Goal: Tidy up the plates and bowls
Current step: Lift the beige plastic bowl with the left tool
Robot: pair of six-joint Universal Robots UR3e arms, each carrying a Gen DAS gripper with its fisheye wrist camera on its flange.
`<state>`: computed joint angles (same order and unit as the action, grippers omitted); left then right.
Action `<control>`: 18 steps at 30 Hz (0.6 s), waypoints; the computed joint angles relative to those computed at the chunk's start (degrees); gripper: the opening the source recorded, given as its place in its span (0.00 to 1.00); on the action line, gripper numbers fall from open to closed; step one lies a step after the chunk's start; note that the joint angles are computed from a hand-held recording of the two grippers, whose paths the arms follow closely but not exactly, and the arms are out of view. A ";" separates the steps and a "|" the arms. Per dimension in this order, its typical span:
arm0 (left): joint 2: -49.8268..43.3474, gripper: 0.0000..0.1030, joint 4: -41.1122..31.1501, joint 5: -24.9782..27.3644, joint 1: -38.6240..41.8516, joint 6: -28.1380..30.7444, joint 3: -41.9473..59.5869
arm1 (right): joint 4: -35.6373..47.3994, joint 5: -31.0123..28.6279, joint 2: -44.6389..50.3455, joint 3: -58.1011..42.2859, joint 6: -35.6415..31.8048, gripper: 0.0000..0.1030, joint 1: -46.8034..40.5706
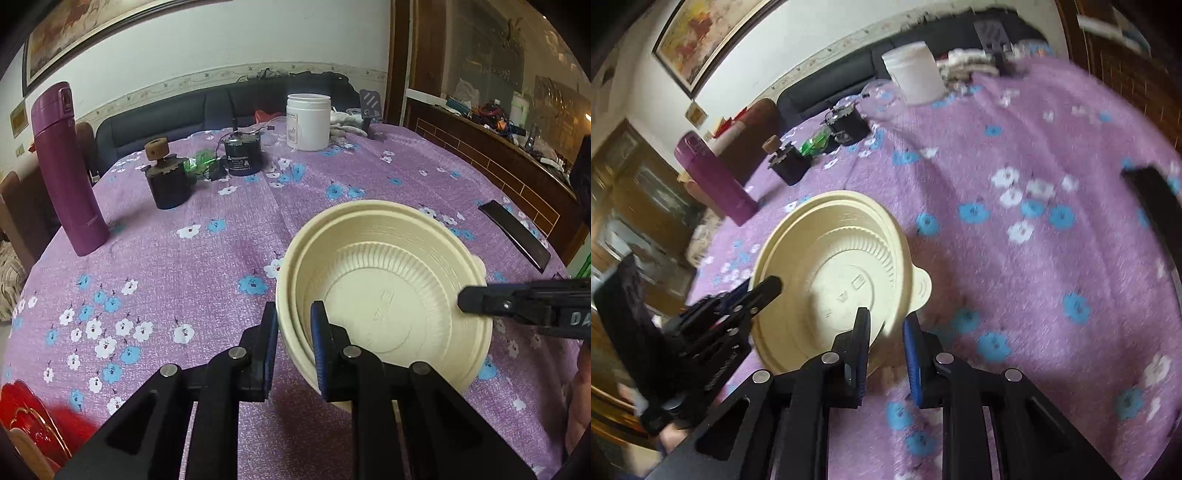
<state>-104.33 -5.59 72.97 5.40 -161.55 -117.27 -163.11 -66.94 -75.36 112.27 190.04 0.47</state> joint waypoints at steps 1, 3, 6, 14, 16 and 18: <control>-0.05 0.17 0.04 0.36 -0.22 0.06 0.00 | -1.04 -3.45 0.60 -0.64 0.06 0.19 1.72; -0.53 0.17 1.15 1.53 -0.82 0.23 -0.05 | -2.64 -8.40 1.77 -1.64 -0.43 0.20 4.31; -1.09 0.17 1.90 2.37 -1.15 0.18 0.01 | -4.44 -11.95 2.99 -2.18 -0.85 0.20 6.03; -3.08 0.36 6.63 6.52 -3.46 0.12 -0.24 | -3.51 -12.09 1.86 -1.73 -0.94 0.23 5.38; -3.50 0.39 7.98 6.95 -3.76 -0.11 -0.35 | -3.06 -11.95 1.68 -1.74 -0.87 0.24 5.18; -3.96 0.39 8.88 7.14 -4.01 -0.25 -0.15 | -3.44 -11.86 1.71 -1.58 -0.71 0.24 5.22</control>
